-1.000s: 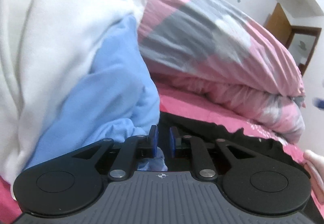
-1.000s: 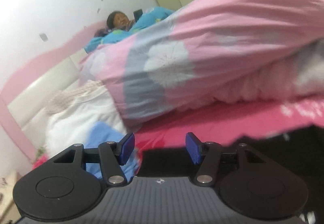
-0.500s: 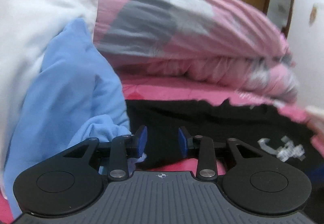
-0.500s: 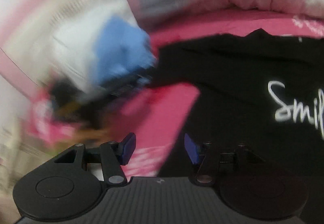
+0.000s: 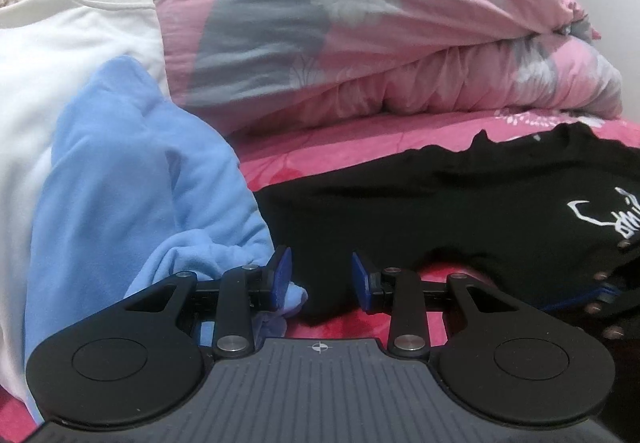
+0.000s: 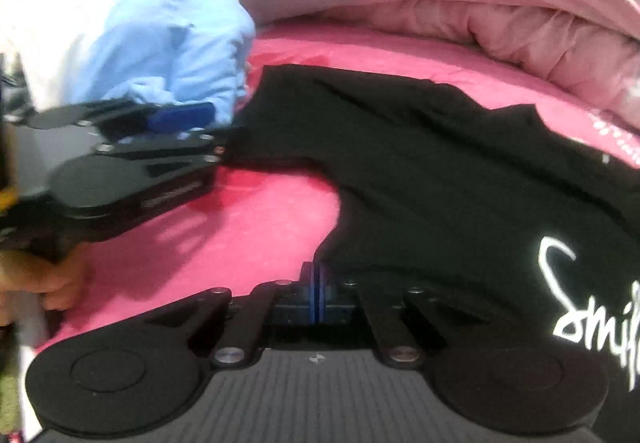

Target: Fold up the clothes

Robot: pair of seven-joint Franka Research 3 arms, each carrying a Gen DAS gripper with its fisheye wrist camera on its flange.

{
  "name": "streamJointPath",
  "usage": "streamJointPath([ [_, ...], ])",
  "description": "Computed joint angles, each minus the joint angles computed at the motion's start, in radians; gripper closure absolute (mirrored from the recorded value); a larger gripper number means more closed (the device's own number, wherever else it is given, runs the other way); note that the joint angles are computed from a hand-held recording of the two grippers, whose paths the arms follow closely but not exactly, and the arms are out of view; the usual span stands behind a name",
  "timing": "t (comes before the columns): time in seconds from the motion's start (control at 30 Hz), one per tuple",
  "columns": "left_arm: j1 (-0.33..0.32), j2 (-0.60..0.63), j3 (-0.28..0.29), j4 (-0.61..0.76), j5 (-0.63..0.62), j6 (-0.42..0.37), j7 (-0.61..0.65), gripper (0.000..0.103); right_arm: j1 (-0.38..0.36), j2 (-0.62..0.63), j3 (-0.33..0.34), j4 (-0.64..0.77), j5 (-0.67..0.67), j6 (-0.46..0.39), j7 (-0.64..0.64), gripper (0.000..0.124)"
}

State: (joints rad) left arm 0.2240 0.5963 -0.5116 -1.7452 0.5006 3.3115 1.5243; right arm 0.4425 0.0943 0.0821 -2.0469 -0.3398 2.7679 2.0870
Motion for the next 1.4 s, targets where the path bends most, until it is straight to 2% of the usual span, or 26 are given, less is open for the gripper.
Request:
streamJointPath([
  [0.2,-0.017,-0.005,0.021,-0.002,0.002,0.003,0.002,0.07,-0.01,-0.008,0.015,-0.046,0.078,0.065,-0.12,0.119],
  [0.23,-0.016,-0.005,0.02,-0.002,0.003,0.003,0.001,0.07,-0.019,-0.018,0.021,-0.055,0.134,0.08,-0.165,0.112],
  [0.27,-0.019,-0.006,0.023,-0.002,0.003,0.003,0.001,0.07,-0.029,-0.029,0.027,-0.062,0.195,0.093,-0.215,0.089],
  [0.33,-0.033,-0.01,0.04,-0.002,0.001,0.005,-0.001,0.07,-0.046,-0.059,0.035,-0.089,0.32,0.147,-0.325,0.063],
  [0.37,-0.043,-0.013,0.051,-0.003,0.0,0.006,-0.002,0.07,-0.052,-0.077,0.039,-0.109,0.394,0.189,-0.395,0.062],
  [0.47,-0.069,-0.02,0.081,-0.005,-0.003,0.011,-0.006,0.07,-0.059,-0.104,0.036,-0.107,0.751,0.25,-0.679,0.062],
  [0.5,-0.078,-0.023,0.092,-0.005,-0.004,0.012,-0.008,0.07,-0.058,-0.108,0.025,-0.095,0.822,0.259,-0.722,0.062],
  [0.53,-0.085,-0.025,0.1,-0.007,-0.004,0.014,-0.01,0.07,-0.077,-0.082,0.015,-0.065,0.822,0.265,-0.711,0.062],
  [0.6,-0.091,-0.028,0.108,-0.008,-0.003,0.016,-0.013,0.07,-0.103,-0.023,-0.029,0.002,0.676,0.265,-0.547,0.062],
  [0.63,-0.092,-0.028,0.109,-0.008,-0.002,0.016,-0.014,0.07,-0.093,0.009,-0.073,0.046,0.621,0.254,-0.478,0.066],
  [0.67,-0.091,-0.028,0.107,-0.008,-0.001,0.015,-0.015,0.07,-0.119,0.073,-0.089,0.124,0.558,0.212,-0.4,0.069],
  [0.77,-0.082,-0.025,0.096,-0.006,0.003,0.01,-0.015,0.07,-0.139,0.232,-0.138,0.341,0.506,0.073,-0.255,0.08],
  [0.93,-0.073,-0.022,0.085,-0.006,0.004,0.008,-0.012,0.07,-0.148,0.435,-0.178,0.638,0.439,-0.144,-0.087,0.082],
  [1.03,-0.072,-0.021,0.085,-0.006,0.003,0.009,-0.011,0.07,-0.168,0.478,-0.155,0.687,0.434,-0.161,-0.078,0.086],
  [1.1,-0.078,-0.021,0.09,-0.006,0.002,0.011,-0.012,0.07,-0.172,0.5,-0.148,0.715,0.426,-0.168,-0.083,0.1],
  [1.13,-0.08,-0.022,0.093,-0.006,0.002,0.011,-0.012,0.07,-0.173,0.515,-0.147,0.734,0.421,-0.179,-0.086,0.114],
  [1.27,-0.091,-0.025,0.105,-0.008,0.001,0.014,-0.016,0.07,-0.149,0.521,-0.177,0.729,0.371,-0.127,-0.059,0.119],
  [1.4,-0.122,-0.031,0.141,-0.009,-0.003,0.017,-0.019,0.07,-0.133,0.534,-0.205,0.725,0.342,-0.074,-0.006,0.119],
])
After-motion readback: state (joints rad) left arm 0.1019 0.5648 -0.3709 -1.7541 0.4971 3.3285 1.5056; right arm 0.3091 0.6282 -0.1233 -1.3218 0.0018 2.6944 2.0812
